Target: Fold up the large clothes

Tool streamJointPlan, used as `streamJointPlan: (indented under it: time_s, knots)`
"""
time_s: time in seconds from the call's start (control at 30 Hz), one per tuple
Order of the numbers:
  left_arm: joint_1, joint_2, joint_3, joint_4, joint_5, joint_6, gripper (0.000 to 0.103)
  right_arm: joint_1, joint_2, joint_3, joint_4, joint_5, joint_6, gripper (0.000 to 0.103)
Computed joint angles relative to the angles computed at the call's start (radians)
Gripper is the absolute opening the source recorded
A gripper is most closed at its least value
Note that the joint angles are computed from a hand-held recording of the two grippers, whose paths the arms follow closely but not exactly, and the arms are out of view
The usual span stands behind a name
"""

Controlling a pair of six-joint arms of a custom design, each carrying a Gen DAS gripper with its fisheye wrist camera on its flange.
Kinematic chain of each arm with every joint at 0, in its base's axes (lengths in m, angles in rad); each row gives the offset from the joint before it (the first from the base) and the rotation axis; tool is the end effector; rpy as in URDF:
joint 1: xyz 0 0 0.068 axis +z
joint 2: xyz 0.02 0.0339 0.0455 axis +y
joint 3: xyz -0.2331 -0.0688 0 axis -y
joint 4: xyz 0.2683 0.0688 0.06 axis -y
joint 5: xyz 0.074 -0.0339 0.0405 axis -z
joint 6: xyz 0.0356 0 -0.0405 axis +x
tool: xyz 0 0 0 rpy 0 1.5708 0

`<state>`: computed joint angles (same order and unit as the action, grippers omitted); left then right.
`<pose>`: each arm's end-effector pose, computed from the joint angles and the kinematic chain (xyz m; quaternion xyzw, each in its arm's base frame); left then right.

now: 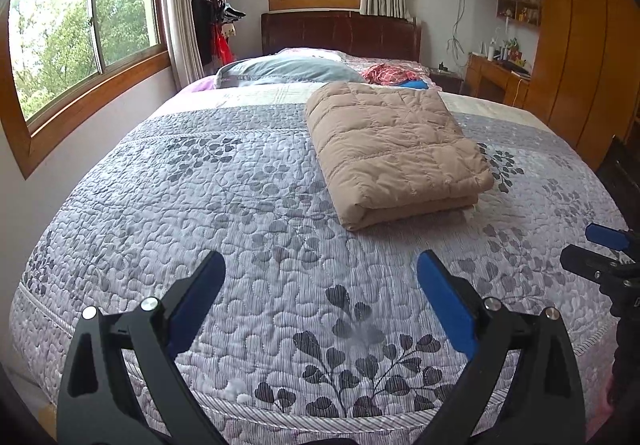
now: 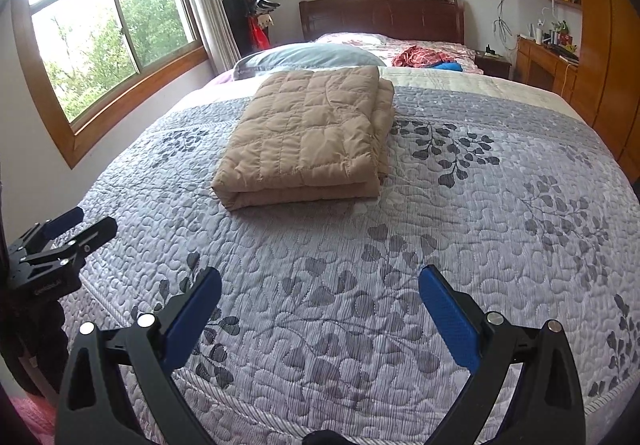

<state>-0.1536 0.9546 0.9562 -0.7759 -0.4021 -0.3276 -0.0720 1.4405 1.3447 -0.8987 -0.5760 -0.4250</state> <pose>0.2292 -0.0214 0.2895 -0.1556 0.8930 0.0882 0.4129 0.3197 -0.0036 0.2916 -0.2409 0.8908 0.1969 0.3311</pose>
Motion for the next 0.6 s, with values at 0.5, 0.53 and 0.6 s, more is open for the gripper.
streamJointPlan:
  time_s: [0.5, 0.53, 0.6]
  knots:
    - [-0.001, 0.005, 0.001, -0.005, 0.01, 0.006, 0.096, 0.001, 0.011, 0.01, -0.004, 0.0, -0.017, 0.099]
    - [-0.001, 0.006, 0.002, -0.005, 0.011, 0.006, 0.096, 0.001, 0.011, 0.011, -0.004, 0.0, -0.018, 0.099]
    - [0.002, 0.006, 0.003, -0.006, 0.021, 0.008, 0.096, 0.001, 0.013, 0.013, -0.005, -0.001, -0.02, 0.099]
